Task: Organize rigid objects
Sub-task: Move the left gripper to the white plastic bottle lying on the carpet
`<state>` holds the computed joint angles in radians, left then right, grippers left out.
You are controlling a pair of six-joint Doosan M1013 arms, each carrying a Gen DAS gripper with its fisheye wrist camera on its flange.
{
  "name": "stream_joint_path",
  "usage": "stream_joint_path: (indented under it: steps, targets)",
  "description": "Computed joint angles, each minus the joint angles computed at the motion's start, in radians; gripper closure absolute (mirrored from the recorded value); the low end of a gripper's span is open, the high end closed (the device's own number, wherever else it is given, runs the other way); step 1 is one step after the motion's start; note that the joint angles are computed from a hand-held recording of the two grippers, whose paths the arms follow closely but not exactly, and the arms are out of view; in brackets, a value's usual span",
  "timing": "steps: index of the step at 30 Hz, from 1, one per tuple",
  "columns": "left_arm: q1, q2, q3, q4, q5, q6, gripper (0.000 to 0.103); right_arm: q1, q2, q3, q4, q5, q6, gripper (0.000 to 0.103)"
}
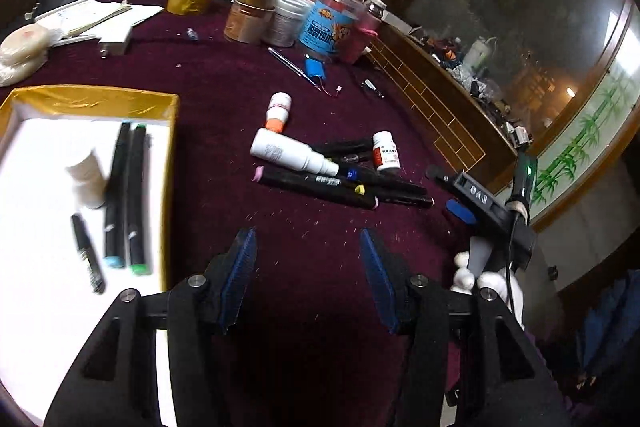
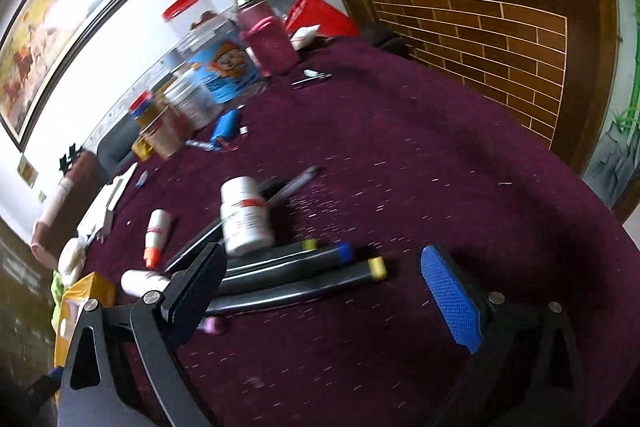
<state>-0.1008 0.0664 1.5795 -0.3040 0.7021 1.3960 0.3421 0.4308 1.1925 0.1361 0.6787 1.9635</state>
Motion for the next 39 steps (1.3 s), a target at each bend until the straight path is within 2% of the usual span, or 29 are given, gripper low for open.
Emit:
stream_joint_path:
  steps: [4,8,12,14,17,20,21,24,28,32,35,37,39]
  targets:
    - [-0.007,0.07,-0.085,0.07,0.06,-0.062,0.051,-0.017,-0.009,0.029,0.111,-0.045,-0.06,0.007]
    - [-0.012,0.16,-0.193,0.18,0.13,-0.135,0.051,-0.015,-0.013,0.04,0.145,-0.062,-0.109,0.007]
    - [-0.036,0.228,-0.265,0.334,0.122,-0.155,0.051,-0.012,-0.011,0.037,0.167,-0.048,-0.162,0.007]
    - [-0.053,0.272,-0.306,0.424,0.141,-0.157,0.051,-0.01,-0.009,0.036,0.153,-0.045,-0.154,0.007]
    - [-0.067,0.336,-0.364,0.457,0.238,-0.126,0.049,-0.007,-0.007,0.034,0.146,-0.044,-0.155,0.007]
    - [-0.065,0.333,-0.348,0.403,0.239,-0.077,0.047,-0.008,-0.002,0.027,0.15,-0.031,-0.158,0.007]
    - [-0.072,0.325,-0.334,0.42,0.235,-0.057,0.047,-0.009,-0.001,0.025,0.154,-0.027,-0.159,0.007]
    - [-0.075,0.306,-0.317,0.392,0.262,0.013,0.047,-0.012,0.002,0.022,0.163,-0.016,-0.155,0.007]
    - [-0.073,0.255,-0.259,0.287,0.281,0.102,0.047,-0.016,0.001,0.025,0.174,-0.013,-0.15,0.007]
    - [-0.091,0.195,-0.184,0.26,0.278,0.164,0.047,-0.02,0.0,0.028,0.188,-0.007,-0.141,0.007]
    - [-0.084,0.171,-0.162,0.197,0.292,0.189,0.047,-0.022,0.0,0.029,0.196,-0.005,-0.14,0.007]
    - [-0.073,0.18,-0.177,0.158,0.293,0.169,0.047,-0.02,-0.001,0.029,0.189,-0.004,-0.135,0.007]
    - [-0.079,0.184,-0.191,0.221,0.258,0.127,0.047,-0.021,-0.001,0.029,0.188,-0.004,-0.136,0.007]
